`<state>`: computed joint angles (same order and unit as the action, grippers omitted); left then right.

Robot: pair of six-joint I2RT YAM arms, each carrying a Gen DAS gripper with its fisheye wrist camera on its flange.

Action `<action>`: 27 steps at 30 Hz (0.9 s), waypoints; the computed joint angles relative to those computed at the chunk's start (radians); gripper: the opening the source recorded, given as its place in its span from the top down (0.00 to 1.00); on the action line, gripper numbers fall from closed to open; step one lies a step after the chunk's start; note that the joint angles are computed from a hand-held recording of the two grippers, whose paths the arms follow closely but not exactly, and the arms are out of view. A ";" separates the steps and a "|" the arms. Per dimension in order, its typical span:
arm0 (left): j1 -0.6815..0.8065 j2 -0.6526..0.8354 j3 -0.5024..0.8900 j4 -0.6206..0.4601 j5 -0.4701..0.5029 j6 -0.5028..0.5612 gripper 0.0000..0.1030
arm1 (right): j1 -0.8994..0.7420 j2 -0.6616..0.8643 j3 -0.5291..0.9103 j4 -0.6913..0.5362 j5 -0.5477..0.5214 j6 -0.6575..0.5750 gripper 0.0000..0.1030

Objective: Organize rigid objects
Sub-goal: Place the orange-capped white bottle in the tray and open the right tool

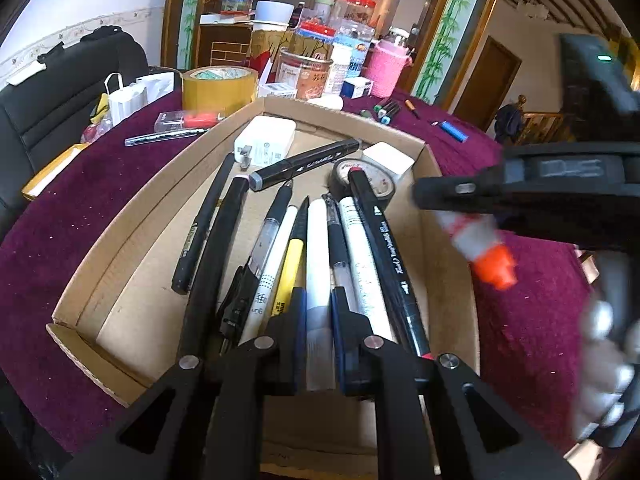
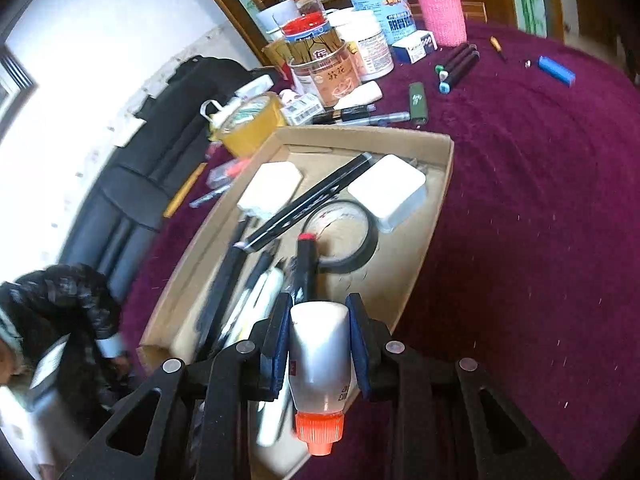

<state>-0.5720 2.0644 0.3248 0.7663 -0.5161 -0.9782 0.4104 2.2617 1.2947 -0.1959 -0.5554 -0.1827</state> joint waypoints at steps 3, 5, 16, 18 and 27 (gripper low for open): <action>-0.007 -0.004 -0.039 0.068 -0.002 -0.007 0.87 | 0.029 0.028 0.031 0.017 0.072 0.023 0.71; -0.007 -0.007 -0.054 0.096 0.000 -0.004 0.83 | 0.026 0.053 0.065 -0.010 0.077 0.031 0.70; -0.095 -0.129 -0.067 -0.054 -0.170 -0.059 0.35 | 0.022 -0.040 -0.109 0.207 0.086 0.076 0.43; -0.115 -0.162 -0.057 -0.124 -0.214 -0.084 0.29 | 0.009 -0.079 -0.180 0.292 0.088 0.079 0.40; -0.226 -0.223 0.131 -0.679 -0.434 -0.313 0.17 | -0.031 -0.204 -0.444 0.599 0.112 0.049 0.22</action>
<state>-0.7977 1.8415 0.4559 0.0871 -0.9503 -1.2908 0.3789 2.0577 0.8503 0.4034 -0.4435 -0.1332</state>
